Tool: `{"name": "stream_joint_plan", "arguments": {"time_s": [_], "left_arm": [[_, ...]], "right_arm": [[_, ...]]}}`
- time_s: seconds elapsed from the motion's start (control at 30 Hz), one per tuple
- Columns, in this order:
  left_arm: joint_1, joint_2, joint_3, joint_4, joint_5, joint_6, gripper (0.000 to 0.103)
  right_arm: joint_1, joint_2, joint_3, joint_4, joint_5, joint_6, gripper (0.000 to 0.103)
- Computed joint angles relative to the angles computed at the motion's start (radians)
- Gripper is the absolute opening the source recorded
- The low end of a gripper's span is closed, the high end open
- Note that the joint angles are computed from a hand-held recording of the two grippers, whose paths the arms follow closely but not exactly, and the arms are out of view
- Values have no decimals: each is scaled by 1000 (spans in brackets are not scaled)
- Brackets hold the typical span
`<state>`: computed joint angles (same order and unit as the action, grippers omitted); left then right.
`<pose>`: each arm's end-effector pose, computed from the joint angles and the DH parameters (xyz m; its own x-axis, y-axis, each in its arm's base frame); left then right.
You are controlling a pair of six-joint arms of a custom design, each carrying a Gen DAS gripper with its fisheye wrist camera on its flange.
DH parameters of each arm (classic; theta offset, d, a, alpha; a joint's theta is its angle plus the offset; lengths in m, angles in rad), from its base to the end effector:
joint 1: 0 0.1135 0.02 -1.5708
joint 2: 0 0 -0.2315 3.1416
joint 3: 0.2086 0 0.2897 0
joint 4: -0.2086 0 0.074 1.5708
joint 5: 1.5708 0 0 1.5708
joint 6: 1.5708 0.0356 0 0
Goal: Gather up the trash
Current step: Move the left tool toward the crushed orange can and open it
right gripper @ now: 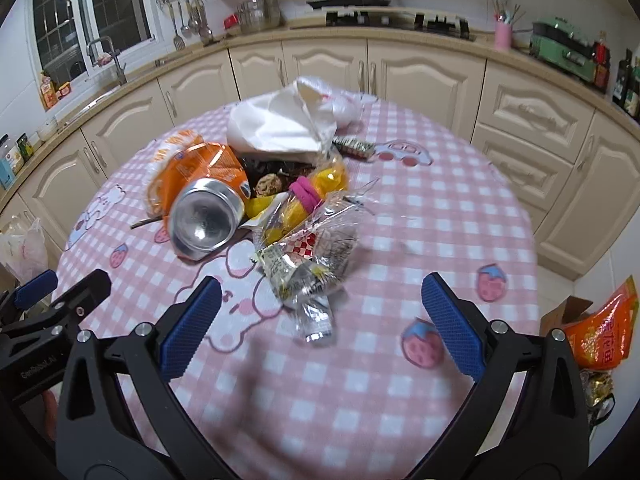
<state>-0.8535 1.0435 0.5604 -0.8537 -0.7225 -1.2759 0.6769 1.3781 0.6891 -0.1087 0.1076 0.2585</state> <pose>0.1530 -0.1395 0.1371 -0.6303 -0.3693 -0.6829 -0.4768 0.8783 -0.0349 0.2432 0.1906 0.1285 -0.6837 -0.2233 -0.6948 -0.4029 0.9093 0.1042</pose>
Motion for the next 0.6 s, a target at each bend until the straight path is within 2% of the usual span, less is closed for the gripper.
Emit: {"name": "stream_joint_plan", "arguments": {"time_s": [0.2,0.27,0.37,0.43,0.47,0.6], "left_arm": [[111,-20,-44,92,65,110,99],[133,-18,-50,116,83,134,99],[150,1,-46,140,101,149,99],[156,11,-42,159,112,167,99],[154,17,-37,164,112,170,99],[130,52,-4,176,107,175,99]], "right_arm": [[-10,198,129,-2,12,23,98],[-25,221,148,-4,-19,36,98],[-33,239,166,-3,-30,34,92],[-31,242,173,-11,-11,33,75],[-31,236,169,-6,-7,29,51],[-78,211,137,34,-91,38,47]]}}
